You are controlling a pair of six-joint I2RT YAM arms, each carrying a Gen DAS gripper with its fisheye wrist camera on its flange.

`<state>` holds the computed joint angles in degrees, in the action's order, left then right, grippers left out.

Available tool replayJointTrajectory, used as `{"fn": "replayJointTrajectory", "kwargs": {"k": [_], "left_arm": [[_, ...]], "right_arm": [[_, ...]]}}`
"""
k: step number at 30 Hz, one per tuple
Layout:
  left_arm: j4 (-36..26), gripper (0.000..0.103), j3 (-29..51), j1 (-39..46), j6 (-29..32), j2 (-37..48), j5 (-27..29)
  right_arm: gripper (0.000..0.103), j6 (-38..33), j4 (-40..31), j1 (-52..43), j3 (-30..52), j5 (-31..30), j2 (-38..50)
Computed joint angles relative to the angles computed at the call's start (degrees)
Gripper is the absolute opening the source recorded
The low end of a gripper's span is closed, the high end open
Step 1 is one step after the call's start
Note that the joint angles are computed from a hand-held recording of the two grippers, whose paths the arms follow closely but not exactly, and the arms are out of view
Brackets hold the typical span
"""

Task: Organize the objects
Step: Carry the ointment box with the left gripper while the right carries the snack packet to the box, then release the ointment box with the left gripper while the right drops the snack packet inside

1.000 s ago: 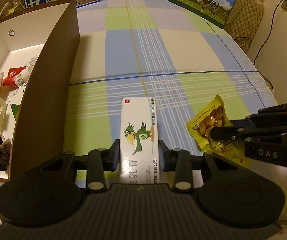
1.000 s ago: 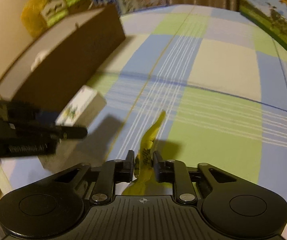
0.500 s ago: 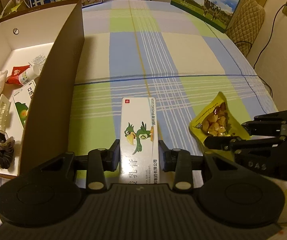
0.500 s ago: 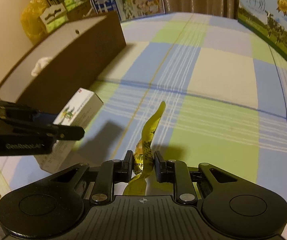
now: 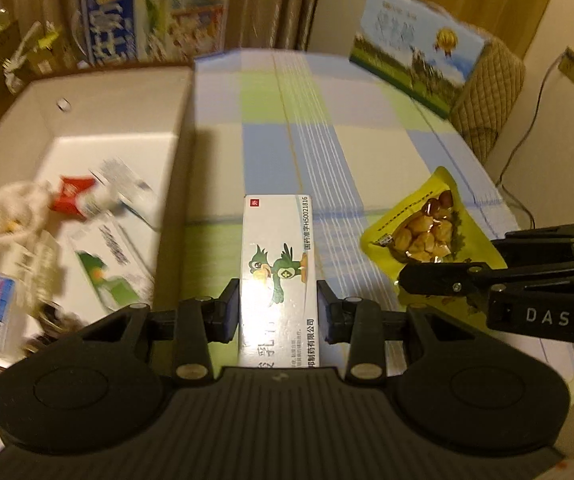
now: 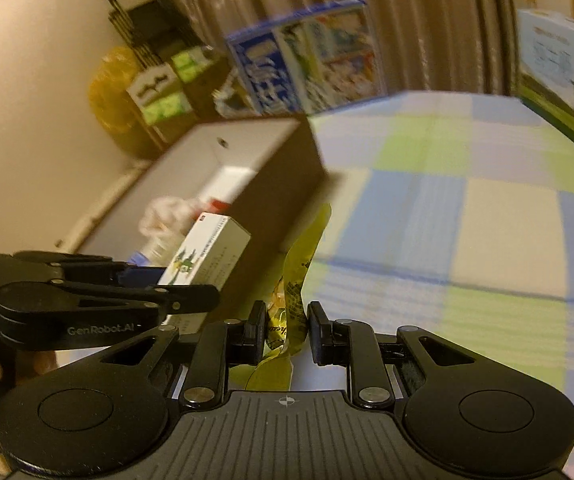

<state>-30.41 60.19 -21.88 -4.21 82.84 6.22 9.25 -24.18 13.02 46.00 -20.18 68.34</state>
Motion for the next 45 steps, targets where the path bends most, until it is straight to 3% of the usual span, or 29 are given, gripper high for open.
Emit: {"fn": "replayJointTrajectory", "kwargs": {"k": [8, 18, 31, 40, 42, 45], "left_arm": [[-4.0, 0.033, 5.9, 12.6, 6.4, -1.2, 2.3], [-6.1, 0.033, 18.5, 25.3, 16.9, 12.2, 4.4], [-9.4, 0.033, 40.6, 26.6, 22.3, 35.1, 5.3], [-12.5, 0.034, 53.4, 26.3, 24.9, 44.9, 6.9], [-13.1, 0.046, 55.5, 26.3, 25.5, 46.3, 7.5], [-12.8, 0.053, 56.5, 26.6, 26.0, 46.9, 8.7]], "right_arm": [[0.019, 8.6, 8.9, 10.1, 10.5, 0.1, 12.9], [0.019, 11.8, 8.4, 16.3, 30.5, 6.8, 35.3], [0.019, 15.2, -0.6, 15.1, 53.7, 13.3, 54.7], [0.019, 18.3, -2.7, 13.8, 61.4, 15.4, 60.3], [0.020, 18.4, -2.6, 13.7, 61.5, 15.8, 60.3], [0.028, 17.4, -2.9, 13.8, 62.4, 16.2, 60.5]]}}
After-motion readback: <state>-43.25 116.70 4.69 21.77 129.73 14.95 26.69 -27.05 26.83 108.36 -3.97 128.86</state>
